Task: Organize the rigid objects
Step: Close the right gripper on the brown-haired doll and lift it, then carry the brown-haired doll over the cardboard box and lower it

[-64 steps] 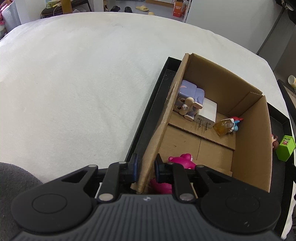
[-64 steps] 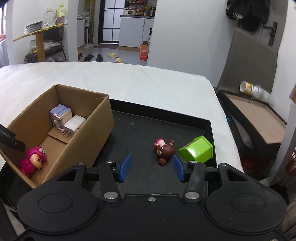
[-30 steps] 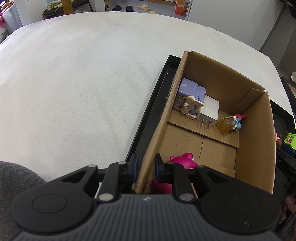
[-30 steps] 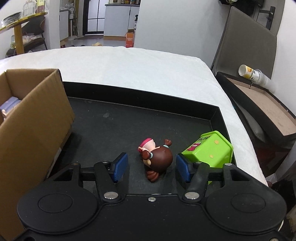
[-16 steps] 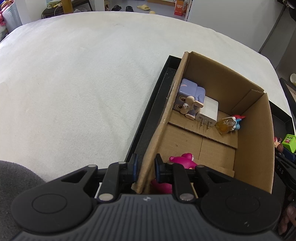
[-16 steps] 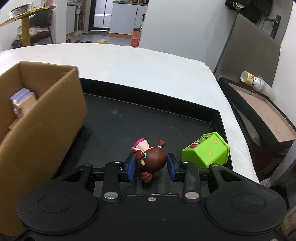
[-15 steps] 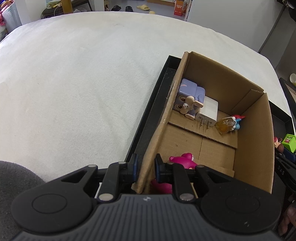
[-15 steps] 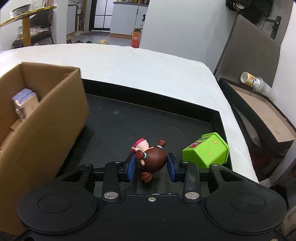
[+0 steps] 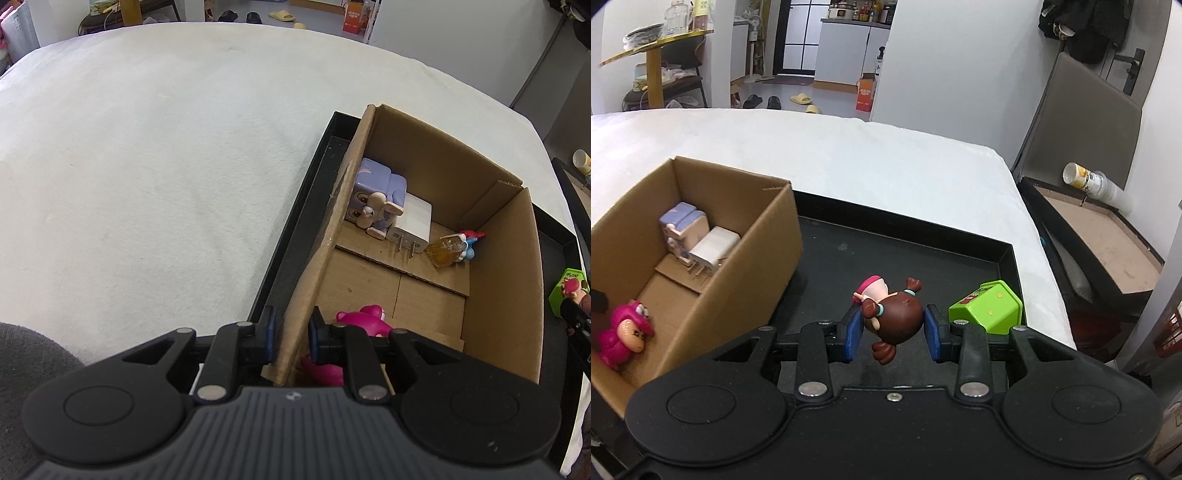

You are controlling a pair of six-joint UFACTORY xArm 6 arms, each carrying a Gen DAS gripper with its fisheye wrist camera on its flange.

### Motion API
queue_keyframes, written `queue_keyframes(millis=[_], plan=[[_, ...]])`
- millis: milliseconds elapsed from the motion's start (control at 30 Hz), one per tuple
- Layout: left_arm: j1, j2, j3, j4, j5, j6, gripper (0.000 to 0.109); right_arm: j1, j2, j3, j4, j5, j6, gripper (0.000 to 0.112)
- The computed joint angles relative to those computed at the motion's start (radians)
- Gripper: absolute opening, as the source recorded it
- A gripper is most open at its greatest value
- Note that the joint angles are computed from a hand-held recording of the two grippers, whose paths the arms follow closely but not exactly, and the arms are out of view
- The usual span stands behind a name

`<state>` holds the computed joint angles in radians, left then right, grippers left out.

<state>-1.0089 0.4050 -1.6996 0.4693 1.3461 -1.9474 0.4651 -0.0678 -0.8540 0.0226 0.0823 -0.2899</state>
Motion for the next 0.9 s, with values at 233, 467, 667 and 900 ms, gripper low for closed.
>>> queue_keyframes(millis=[233, 467, 667, 900], plan=[[-0.001, 0.002, -0.002, 0.002, 0.001, -0.002, 0.017, 0.009, -0.049, 0.019, -0.027, 0.017, 0.022, 0.035], [-0.001, -0.016, 0.022, 0.007, -0.018, -0.016, 0.016, 0.031, -0.088, 0.025, -0.038, 0.03, 0.023, 0.035], [-0.002, -0.037, 0.054, 0.014, -0.046, -0.032, 0.016, 0.064, -0.105, 0.012, -0.024, 0.043, 0.004, 0.035], [0.0, -0.06, 0.089, 0.021, -0.08, -0.05, 0.016, 0.105, -0.113, -0.007, -0.03, 0.071, 0.003, 0.035]])
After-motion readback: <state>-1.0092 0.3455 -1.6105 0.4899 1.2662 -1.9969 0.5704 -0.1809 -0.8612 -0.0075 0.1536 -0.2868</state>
